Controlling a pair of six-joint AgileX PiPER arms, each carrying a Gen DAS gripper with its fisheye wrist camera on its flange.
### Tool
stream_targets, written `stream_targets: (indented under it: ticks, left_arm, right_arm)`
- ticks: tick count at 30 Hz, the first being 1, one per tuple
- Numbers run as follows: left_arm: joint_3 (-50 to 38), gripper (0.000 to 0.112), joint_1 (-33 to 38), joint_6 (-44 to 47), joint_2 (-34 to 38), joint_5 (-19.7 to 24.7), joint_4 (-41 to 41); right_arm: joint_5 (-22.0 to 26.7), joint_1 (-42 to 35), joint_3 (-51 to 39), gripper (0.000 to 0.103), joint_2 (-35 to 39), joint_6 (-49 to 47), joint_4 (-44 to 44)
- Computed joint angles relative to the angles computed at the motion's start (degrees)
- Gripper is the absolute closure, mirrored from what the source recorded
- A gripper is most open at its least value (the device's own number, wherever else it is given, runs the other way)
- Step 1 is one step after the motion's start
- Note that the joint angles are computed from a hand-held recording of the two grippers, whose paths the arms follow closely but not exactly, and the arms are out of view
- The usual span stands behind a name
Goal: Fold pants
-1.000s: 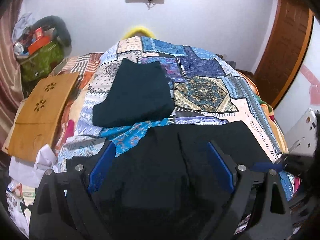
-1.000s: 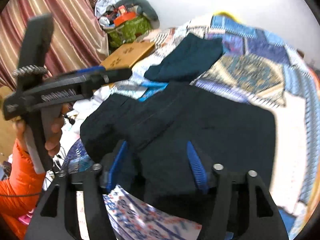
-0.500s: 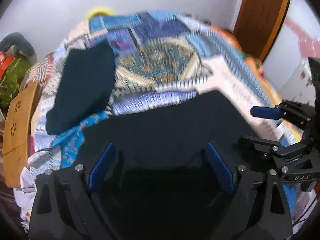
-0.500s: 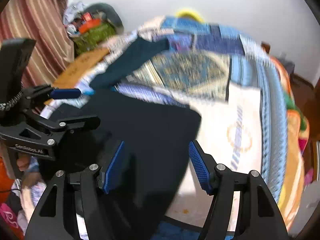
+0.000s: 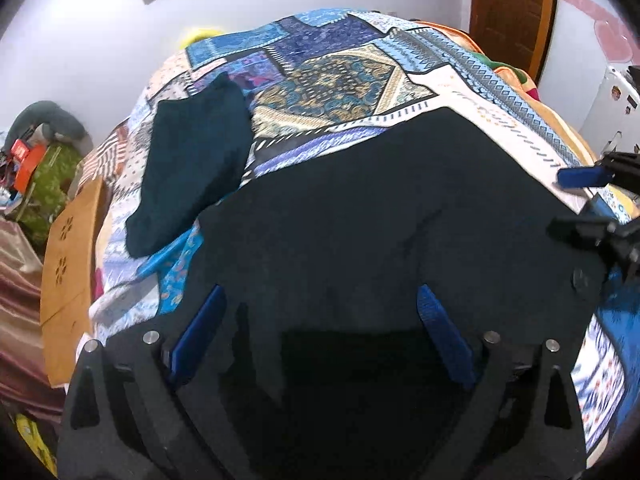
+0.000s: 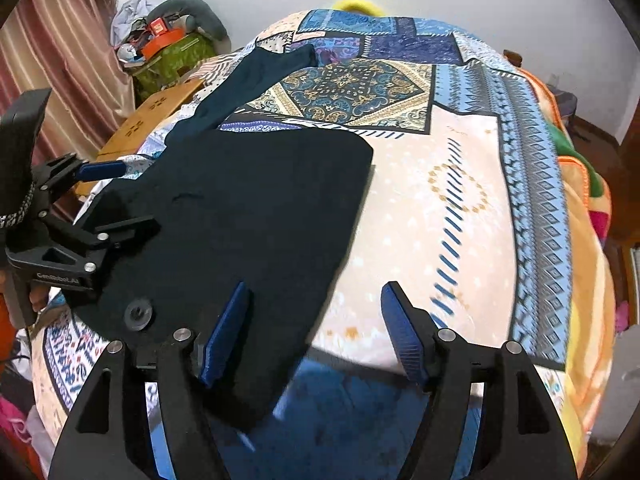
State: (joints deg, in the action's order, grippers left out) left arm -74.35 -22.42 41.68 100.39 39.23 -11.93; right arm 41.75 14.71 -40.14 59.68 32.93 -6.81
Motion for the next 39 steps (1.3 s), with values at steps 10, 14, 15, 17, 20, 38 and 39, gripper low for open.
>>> stream_targets:
  ticks: [10, 14, 15, 17, 20, 38, 39]
  left_arm:
    - [4.42, 0.015, 8.45, 3.16, -5.84, -0.69, -1.75]
    - [4.68, 0.015, 12.77, 3.04, -8.2, -2.34, -2.44]
    - [4.06, 0.015, 14.57, 3.9, -8.51, -1.62, -4.06]
    - [2.18, 0.015, 18.33, 5.29, -8.7, 0.32, -7.17]
    - [-1.03, 0.015, 24.29, 7.21, -8.2, 3.87, -11.38]
    - [-18.35, 0.014, 44.97, -1.55, 13.8, 28.83, -14.52]
    - [-18.84, 0.014, 45.02, -2.19, 15.16, 29.95, -14.38]
  right_arm:
    - [9.68, 11.35, -5.36, 0.037, -3.49, 14.11, -11.6]
    - [12.29, 17.36, -9.93, 0.037, -2.77, 19.34, -17.44]
    - [12.53, 18.71, -10.92, 0.037, -2.25, 20.54, -18.79]
    - [12.28, 20.7, -12.79, 0.033, -1.04, 22.32, -21.17]
    - [10.68, 23.04, -15.67, 0.03, 2.18, 23.9, -24.7]
    - [0.11, 15.57, -24.82, 0.029, 25.73, 10.9, -10.16]
    - [0.19, 14.59, -25.37, 0.029, 26.9, 8.14, -7.04]
